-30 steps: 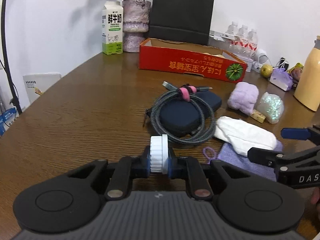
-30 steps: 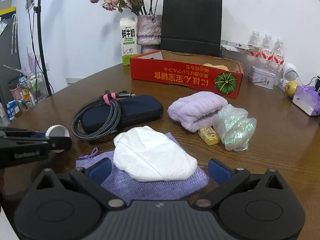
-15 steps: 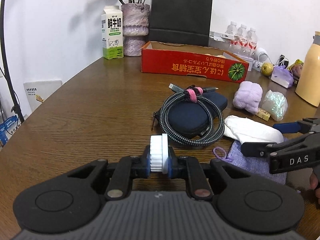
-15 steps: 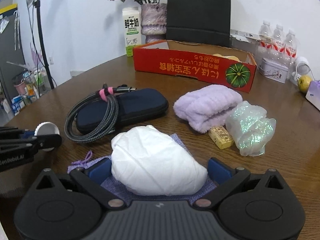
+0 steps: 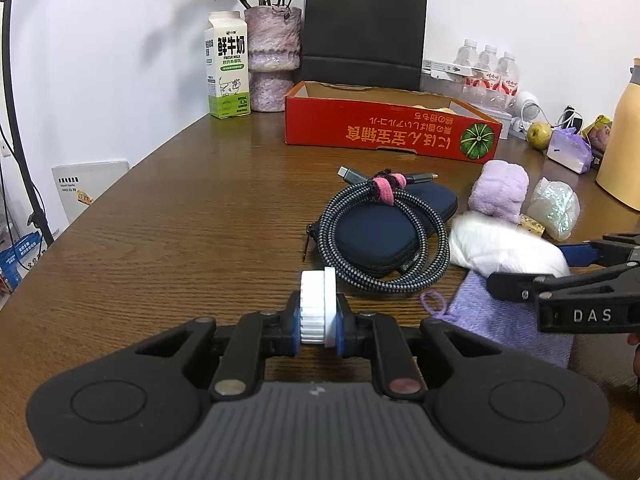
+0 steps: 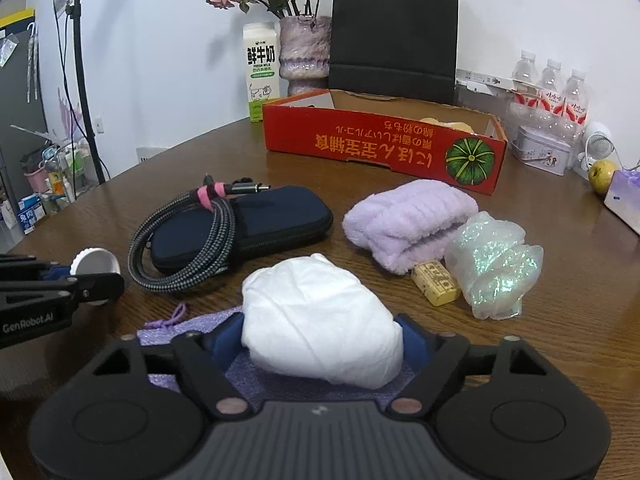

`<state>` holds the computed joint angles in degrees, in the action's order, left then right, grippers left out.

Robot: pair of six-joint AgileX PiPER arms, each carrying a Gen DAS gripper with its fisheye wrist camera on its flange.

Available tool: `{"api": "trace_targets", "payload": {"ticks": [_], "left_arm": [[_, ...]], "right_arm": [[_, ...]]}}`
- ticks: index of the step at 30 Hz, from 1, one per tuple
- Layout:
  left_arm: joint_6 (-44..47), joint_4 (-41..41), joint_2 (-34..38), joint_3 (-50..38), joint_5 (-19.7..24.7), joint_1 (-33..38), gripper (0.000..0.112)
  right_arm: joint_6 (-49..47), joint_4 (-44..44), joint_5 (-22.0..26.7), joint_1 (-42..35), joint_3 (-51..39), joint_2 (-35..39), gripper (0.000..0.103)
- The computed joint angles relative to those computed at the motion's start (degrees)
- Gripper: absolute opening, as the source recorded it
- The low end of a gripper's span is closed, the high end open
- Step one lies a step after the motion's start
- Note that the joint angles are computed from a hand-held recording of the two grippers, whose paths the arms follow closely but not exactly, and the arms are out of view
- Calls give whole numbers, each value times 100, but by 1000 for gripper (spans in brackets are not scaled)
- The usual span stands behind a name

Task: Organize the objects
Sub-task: 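Grasp the white round cap with the left gripper while the right grasps the white cloth, then carry the white cap and white cloth toward the cardboard box with both tools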

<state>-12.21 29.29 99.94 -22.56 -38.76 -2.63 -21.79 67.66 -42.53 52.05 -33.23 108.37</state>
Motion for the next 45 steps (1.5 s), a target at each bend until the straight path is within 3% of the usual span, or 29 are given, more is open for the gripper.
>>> {"api": "trace_targets", "payload": {"ticks": [7,18,31,45], "left_arm": [[-110,63,-17,16,-39,77,16],[-493,774,-251,52,-250,471,16],[-869,1224,-371,-95,-466,545,16],[-1204,1210,-212,-699,-139,141,16]], "right_arm": [[-464,476,-282,281,-121,75,65],[-667,1161,-1253,893,-174,239,65],[-464,1518,-2104,1355,-135,422,65],[-283,1351,-2429,1277,-121,458,66]]}}
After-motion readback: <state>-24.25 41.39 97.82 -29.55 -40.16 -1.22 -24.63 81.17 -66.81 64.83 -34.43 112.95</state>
